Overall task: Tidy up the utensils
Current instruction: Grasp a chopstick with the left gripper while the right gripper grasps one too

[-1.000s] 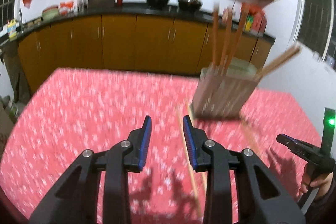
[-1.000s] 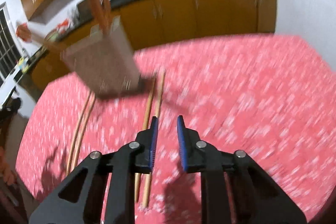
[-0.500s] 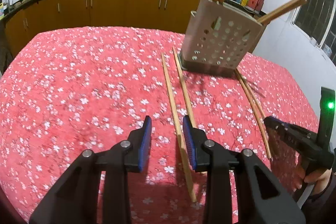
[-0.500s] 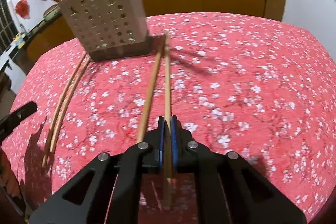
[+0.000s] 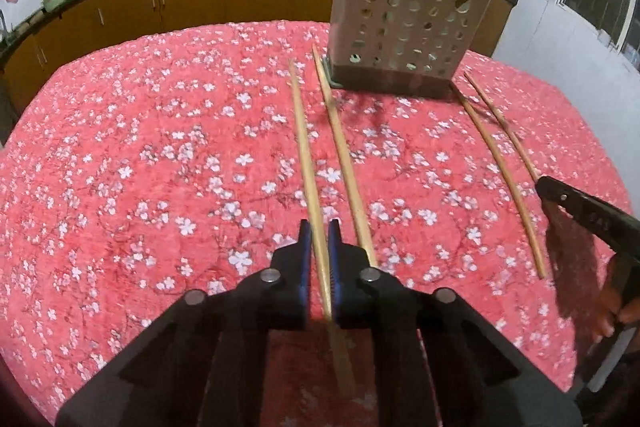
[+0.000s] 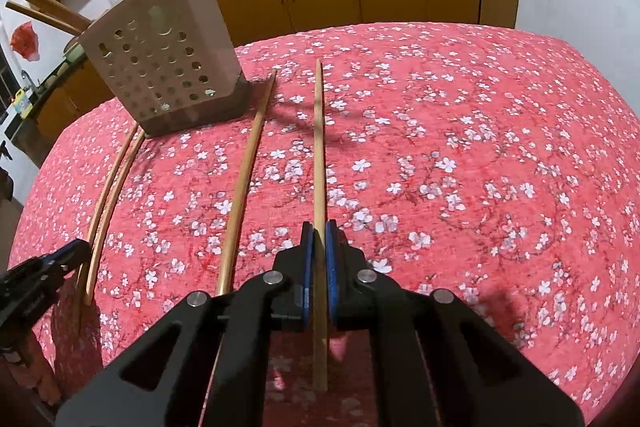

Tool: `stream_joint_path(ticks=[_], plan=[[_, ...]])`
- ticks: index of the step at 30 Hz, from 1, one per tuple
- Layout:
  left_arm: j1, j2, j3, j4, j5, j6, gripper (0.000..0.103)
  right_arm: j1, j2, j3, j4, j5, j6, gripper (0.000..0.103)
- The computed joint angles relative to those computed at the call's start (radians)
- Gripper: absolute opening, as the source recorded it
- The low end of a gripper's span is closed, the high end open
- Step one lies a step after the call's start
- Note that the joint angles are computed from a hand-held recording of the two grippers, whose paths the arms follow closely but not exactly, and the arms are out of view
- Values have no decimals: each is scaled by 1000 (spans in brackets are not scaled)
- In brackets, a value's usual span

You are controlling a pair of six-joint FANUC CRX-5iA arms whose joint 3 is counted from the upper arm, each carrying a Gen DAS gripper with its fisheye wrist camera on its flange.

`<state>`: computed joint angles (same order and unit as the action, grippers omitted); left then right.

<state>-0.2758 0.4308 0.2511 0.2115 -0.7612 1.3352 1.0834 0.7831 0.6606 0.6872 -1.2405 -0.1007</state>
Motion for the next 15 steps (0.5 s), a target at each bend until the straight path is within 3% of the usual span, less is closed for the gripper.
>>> stream_joint_path(ticks=[9,15], plan=[[39,47,96,-104,-29,129,8,-8,33,49,4,-16,38,7],[68,46,79,-47,-8,110,10,-13,54,72,18,-33,57,7]])
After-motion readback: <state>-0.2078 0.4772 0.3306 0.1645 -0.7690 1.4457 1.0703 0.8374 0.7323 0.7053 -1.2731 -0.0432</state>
